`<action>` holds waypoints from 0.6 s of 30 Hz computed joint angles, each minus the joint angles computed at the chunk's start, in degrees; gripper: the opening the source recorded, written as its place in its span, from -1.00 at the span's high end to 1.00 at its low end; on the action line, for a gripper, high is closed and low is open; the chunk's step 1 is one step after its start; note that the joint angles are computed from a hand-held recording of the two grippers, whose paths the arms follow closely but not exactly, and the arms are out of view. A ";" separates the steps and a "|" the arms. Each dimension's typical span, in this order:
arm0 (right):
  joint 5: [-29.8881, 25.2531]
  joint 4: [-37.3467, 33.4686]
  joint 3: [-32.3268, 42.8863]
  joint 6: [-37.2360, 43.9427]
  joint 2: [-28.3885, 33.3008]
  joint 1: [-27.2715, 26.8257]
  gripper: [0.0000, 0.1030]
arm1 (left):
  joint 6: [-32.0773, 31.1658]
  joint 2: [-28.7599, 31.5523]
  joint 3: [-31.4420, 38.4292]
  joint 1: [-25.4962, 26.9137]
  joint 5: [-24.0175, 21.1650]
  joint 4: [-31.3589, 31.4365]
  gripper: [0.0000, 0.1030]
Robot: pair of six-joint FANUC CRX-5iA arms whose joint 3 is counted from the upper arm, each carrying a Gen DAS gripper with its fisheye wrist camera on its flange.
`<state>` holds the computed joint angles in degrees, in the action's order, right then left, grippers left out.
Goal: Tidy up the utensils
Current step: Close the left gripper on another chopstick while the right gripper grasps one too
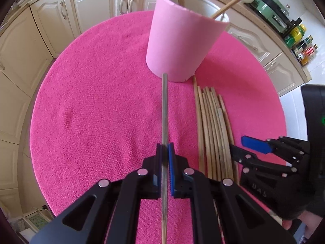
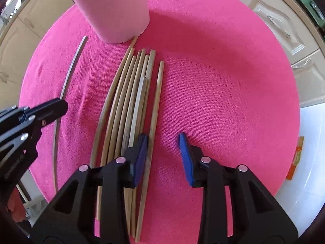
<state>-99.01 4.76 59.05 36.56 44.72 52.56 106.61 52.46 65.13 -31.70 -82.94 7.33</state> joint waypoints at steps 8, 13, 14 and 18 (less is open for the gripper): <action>8.76 -4.62 -11.87 -3.97 -8.29 -3.45 0.89 | -1.74 -4.43 -6.24 0.88 4.63 1.44 0.88; 16.08 -5.34 -19.35 -5.83 -13.93 -4.14 0.89 | -4.26 -9.48 -13.69 1.86 10.32 3.46 0.88; 16.79 -5.37 -20.00 -6.21 -14.66 -4.16 0.89 | -4.95 -10.32 -15.06 1.99 11.55 4.01 0.88; 23.08 -4.59 -24.47 -6.49 -18.98 -4.23 0.89 | -8.85 -15.24 -23.44 2.35 18.72 7.15 0.88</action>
